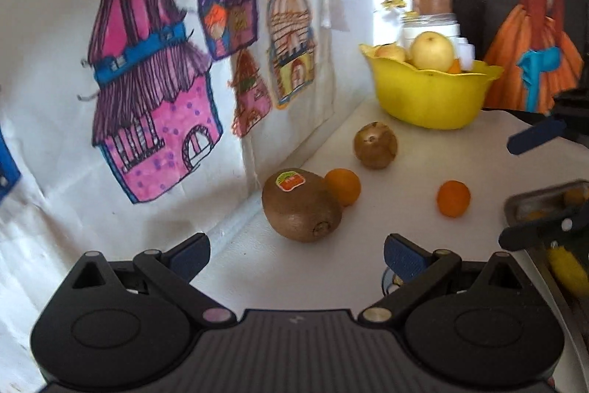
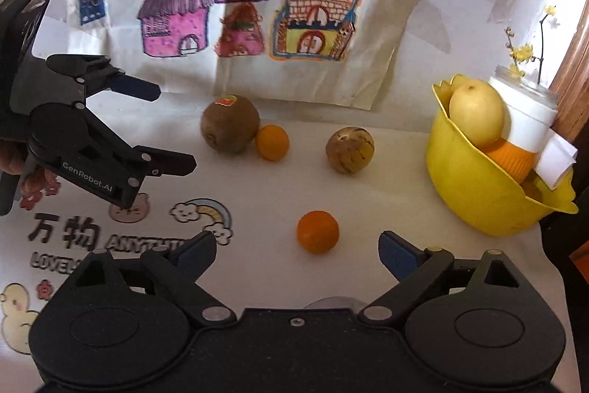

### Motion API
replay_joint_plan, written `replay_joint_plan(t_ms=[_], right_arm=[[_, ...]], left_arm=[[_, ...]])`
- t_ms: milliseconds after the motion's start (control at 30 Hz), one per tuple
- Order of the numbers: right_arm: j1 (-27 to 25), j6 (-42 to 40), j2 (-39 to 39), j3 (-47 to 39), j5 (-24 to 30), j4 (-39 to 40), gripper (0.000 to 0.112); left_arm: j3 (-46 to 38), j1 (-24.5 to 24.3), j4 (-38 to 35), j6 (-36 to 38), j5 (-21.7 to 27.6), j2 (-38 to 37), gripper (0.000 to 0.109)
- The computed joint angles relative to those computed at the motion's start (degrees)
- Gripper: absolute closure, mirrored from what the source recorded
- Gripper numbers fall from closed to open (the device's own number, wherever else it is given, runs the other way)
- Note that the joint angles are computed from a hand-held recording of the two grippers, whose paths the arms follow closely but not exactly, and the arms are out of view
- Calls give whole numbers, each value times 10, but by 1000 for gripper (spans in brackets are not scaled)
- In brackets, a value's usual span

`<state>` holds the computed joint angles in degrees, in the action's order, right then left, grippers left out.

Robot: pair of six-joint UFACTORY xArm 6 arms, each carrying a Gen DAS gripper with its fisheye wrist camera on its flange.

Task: Organize fruits
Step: 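Move the left tool toward a brown kiwi while the right approaches a small orange, then close the left tool on the kiwi while the right closes on the orange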

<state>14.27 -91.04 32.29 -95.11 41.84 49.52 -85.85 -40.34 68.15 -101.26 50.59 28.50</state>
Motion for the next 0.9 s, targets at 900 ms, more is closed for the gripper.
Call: replay_joint_plan(t_ms=[900], right_arm=[[3,130,128,-154,52,-67,61]], left_arm=[[-103,30,-44,-80,5,79,33]])
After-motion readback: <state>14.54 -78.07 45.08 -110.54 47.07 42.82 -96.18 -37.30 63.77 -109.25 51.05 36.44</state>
